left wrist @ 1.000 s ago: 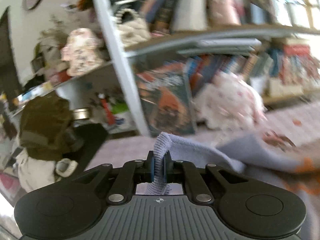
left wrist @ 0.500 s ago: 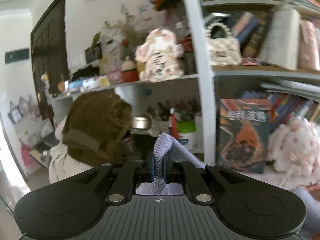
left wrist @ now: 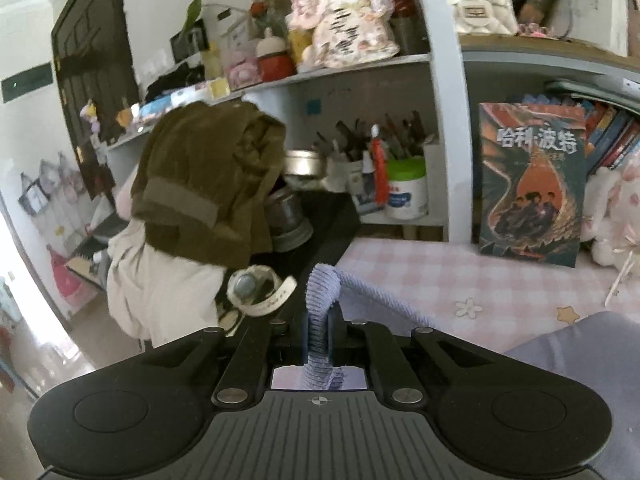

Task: Fold clothes
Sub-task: 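Lift the lavender cuff with the left tool while the right tool pinches the hem, then lay the lavender sleeve on the mat and open both tools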

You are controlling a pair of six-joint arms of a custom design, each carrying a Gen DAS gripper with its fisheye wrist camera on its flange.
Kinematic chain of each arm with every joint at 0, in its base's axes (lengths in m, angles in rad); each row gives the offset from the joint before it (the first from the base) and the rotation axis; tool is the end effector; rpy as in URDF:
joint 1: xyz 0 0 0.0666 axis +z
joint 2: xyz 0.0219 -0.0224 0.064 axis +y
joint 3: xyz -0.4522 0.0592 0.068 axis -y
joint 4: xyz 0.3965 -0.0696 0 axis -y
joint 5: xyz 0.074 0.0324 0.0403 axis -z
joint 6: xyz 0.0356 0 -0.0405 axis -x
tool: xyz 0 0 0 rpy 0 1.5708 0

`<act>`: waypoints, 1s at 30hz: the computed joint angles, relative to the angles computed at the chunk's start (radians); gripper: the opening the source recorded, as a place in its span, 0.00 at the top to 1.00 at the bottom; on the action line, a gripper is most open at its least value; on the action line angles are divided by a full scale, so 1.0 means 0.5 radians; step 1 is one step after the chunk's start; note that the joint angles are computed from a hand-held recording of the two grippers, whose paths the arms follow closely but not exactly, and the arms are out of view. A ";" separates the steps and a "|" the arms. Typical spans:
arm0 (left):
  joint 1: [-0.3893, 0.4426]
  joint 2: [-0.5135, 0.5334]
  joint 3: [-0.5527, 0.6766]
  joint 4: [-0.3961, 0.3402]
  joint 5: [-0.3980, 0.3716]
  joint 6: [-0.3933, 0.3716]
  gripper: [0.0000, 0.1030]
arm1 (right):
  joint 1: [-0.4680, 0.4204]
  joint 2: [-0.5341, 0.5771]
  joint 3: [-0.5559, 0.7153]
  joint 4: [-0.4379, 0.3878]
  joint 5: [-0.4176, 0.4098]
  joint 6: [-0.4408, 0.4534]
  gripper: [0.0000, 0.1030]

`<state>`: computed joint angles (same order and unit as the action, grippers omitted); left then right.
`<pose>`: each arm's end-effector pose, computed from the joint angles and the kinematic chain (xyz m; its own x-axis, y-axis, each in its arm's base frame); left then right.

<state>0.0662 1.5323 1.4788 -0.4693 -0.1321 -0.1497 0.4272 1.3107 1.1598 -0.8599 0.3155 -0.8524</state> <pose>0.5615 0.0415 0.5091 -0.5194 0.1137 -0.8469 -0.1031 0.9755 0.1943 0.3874 0.1638 0.4340 -0.6911 0.4717 -0.5475 0.4200 0.8787 0.2269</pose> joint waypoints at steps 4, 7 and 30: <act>0.018 -0.010 0.001 -0.056 -0.005 -0.024 0.82 | 0.030 0.007 0.006 0.018 -0.013 -0.027 0.94; 0.010 -0.052 -0.044 -0.034 0.002 -0.101 0.65 | 0.059 0.026 0.026 0.028 -0.005 -0.023 0.94; -0.205 -0.351 -0.483 -0.358 0.670 0.257 0.38 | 0.046 -0.067 -0.041 0.055 -0.094 0.081 0.85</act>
